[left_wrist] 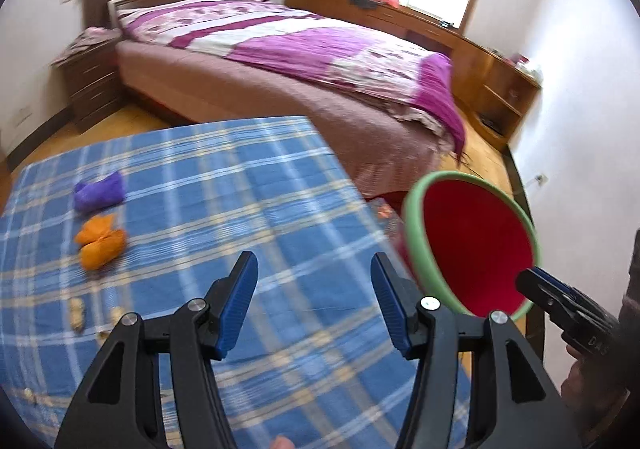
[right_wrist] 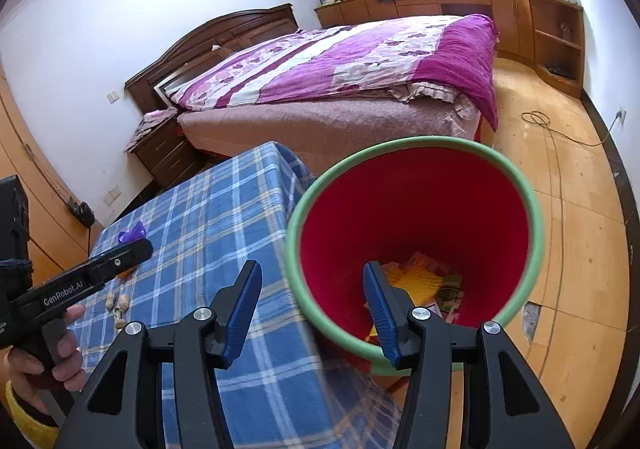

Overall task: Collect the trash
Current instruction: 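Move both open tools back over the table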

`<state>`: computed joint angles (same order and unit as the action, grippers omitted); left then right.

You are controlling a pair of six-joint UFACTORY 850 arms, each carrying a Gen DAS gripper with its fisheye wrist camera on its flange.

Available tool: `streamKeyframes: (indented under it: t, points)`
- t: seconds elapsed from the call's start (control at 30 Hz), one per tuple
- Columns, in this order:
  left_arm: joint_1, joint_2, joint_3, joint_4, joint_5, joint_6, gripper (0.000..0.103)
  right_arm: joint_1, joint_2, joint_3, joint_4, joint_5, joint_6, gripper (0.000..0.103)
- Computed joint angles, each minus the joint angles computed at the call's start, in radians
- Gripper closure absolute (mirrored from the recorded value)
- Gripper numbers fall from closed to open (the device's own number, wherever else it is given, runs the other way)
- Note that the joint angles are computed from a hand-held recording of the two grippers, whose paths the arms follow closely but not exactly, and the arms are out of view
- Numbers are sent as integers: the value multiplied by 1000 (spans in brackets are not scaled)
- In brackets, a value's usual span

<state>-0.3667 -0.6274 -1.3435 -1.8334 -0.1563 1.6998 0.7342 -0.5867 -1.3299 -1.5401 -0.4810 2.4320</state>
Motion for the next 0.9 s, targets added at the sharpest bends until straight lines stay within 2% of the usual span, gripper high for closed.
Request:
streamKeyframes:
  t: [0.1,0.23,0.47,0.6,0.8,0.9]
  points:
    - [27,3,17,-169,15,156,35,5,-26,-30,29,-10,-9,46]
    - [58,1,30,-398,28,376,34,3,-51,-52,25,19,25,45]
    - [108,-28,17,-781,55,762,30,12,-105,-115,71,26,-32,42]
    - [133,-53,-4,-1040,71,1021,23,13,-132,-148,103,23,-60,39]
    - [171,-110,-60,-1277,106,1241,23,7,-164,-187,169,34,-126,39]
    - [186,-134,-83,-1227,116,1182,23,6,-175,-201,201,33,-157,39]
